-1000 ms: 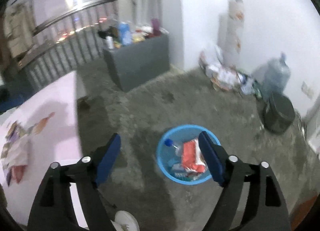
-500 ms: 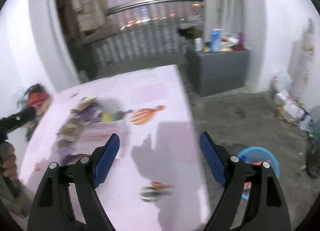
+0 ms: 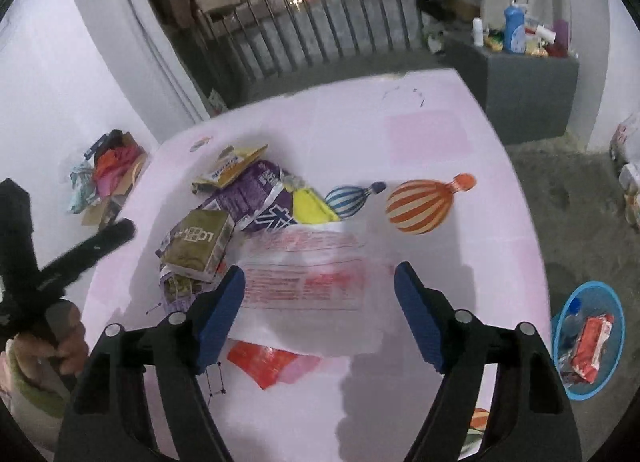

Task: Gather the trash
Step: 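Grasp the gold LOTTE box with the left tool while the right tool grasps the clear plastic bag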

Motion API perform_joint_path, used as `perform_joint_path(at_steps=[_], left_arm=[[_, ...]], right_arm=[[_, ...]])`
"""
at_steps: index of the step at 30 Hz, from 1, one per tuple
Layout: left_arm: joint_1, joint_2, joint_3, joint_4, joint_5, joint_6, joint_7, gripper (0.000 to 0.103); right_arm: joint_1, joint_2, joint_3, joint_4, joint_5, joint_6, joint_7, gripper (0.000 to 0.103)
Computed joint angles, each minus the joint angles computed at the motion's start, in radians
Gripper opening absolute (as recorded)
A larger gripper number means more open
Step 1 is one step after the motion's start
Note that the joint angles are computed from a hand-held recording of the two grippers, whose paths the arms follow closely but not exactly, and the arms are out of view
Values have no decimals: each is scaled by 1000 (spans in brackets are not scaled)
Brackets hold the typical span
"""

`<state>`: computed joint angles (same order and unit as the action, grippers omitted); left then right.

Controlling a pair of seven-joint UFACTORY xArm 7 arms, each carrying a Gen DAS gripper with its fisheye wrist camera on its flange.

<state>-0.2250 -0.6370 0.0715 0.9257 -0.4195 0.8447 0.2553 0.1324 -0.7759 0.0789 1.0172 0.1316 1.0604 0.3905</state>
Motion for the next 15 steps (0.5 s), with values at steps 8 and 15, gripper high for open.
perform_joint_path(at_steps=[8,15], left_arm=[[-10,90,-22,31,-12,64,2,64],[-2,129,-53,40,12,59,-12,65]], right_arm=[[18,68,16,16,4,-4,-2,73],[27,90,25,8,-7,17,1,63]])
